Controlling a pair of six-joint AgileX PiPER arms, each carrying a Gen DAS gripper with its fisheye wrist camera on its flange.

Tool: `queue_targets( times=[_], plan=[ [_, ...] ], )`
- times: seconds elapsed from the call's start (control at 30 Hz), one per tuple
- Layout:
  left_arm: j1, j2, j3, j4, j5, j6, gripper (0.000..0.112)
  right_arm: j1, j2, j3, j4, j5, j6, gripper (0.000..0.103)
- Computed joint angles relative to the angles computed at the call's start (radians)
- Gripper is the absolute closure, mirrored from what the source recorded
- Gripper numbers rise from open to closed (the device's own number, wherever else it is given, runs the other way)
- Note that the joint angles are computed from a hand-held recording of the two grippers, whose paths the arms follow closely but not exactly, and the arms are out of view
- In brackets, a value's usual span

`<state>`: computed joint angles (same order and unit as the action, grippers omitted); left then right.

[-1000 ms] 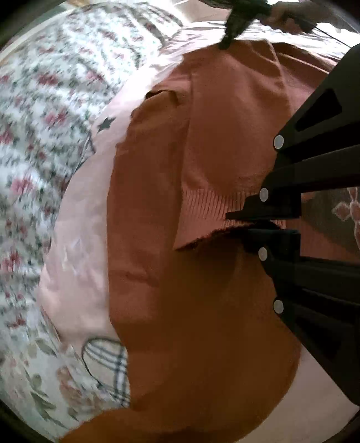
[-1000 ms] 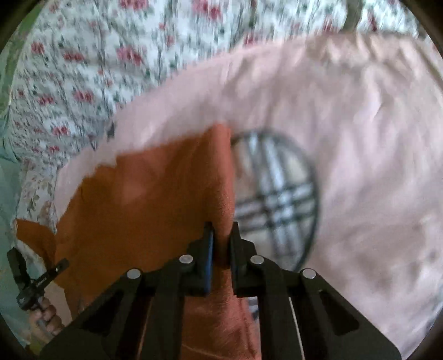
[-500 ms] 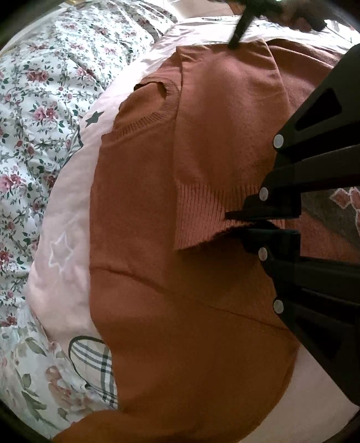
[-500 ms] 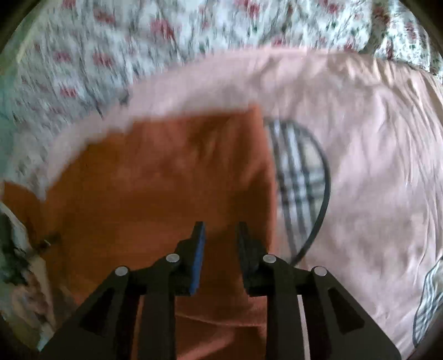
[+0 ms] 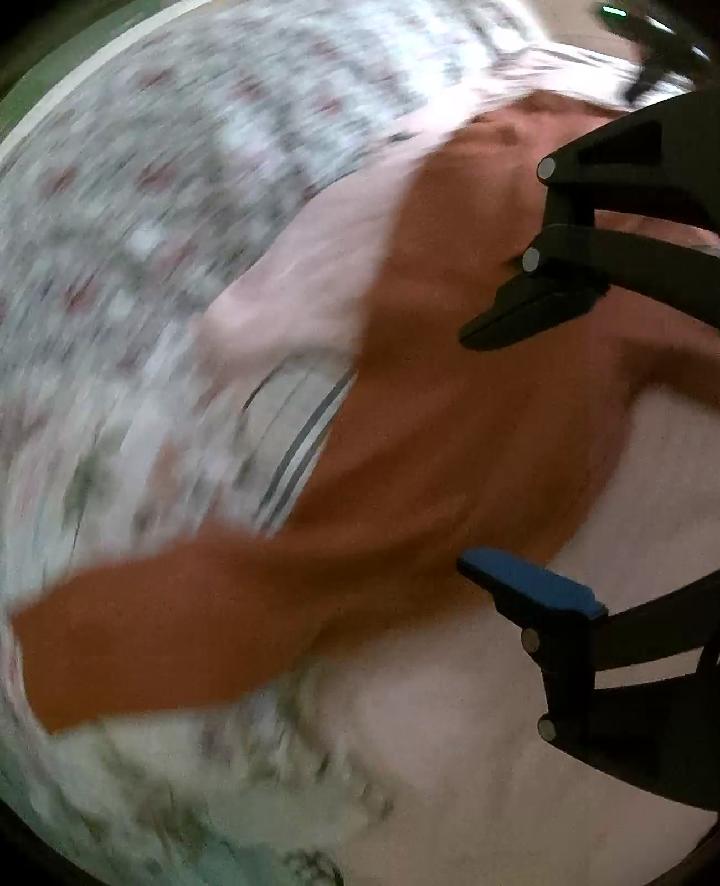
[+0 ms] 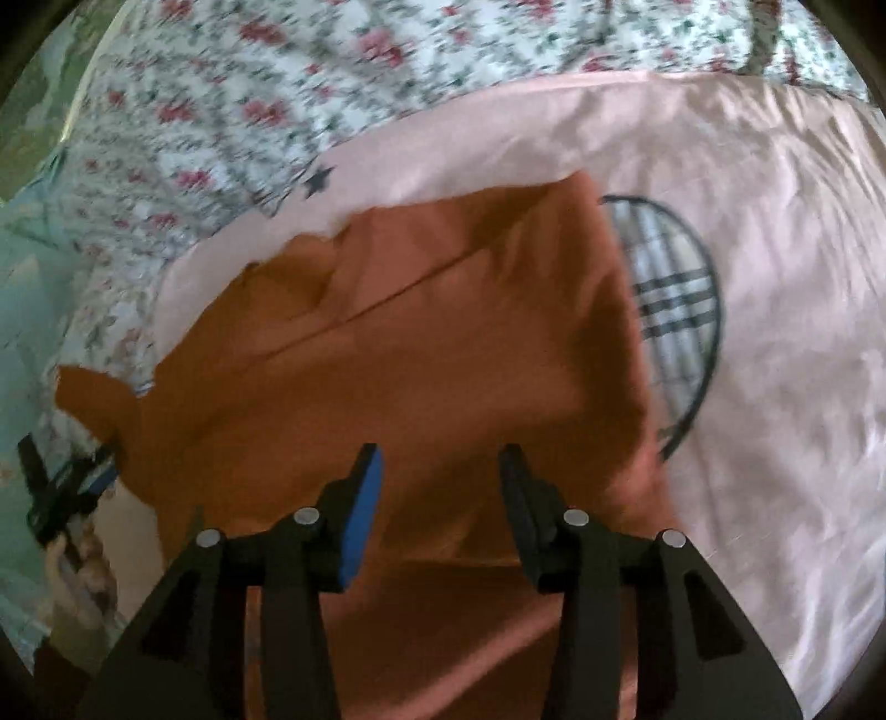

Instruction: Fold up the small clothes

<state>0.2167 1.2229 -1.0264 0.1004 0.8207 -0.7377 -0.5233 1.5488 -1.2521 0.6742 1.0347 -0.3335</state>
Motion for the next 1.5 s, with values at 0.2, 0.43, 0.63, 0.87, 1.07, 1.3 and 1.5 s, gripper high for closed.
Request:
queue_targets(
  times=[0.2, 0.43, 0.63, 0.87, 1.07, 1.3, 1.5],
  plan=[
    [0.345, 0.129, -0.156, -0.161, -0.013, 0.261, 0.031, 0.064, -0.034, 0.014, -0.011, 0.025, 0.028, 0.057],
    [0.460, 0.276, -0.292, -0.251, -0.019, 0.384, 0.087, 0.077, -0.056, 0.034, -0.017, 0.039, 0.051, 0.057],
    [0.347, 0.187, -0.282, -0.133, -0.054, 0.328, 0.109, 0.054, -0.077, 0.054, -0.012, 0.040, 0.045, 0.057],
    [-0.051, 0.090, -0.252, 0.048, -0.072, 0.105, 0.110, 0.035, -0.092, 0.071, 0.031, 0.033, 0.020, 0.057],
    [-0.464, 0.229, -0.300, 0.192, -0.124, -0.161, 0.110, -0.023, -0.116, 0.110, 0.058, 0.037, -0.003, 0.057],
    [-0.686, 0.597, -0.618, 0.118, -0.108, -0.105, 0.110, -0.157, -0.122, 0.138, 0.076, 0.066, -0.058, 0.057],
    [-0.743, 0.810, -0.858, -0.027, -0.040, 0.074, 0.108, -0.245, -0.106, 0.152, 0.078, 0.080, -0.084, 0.057]
  ],
)
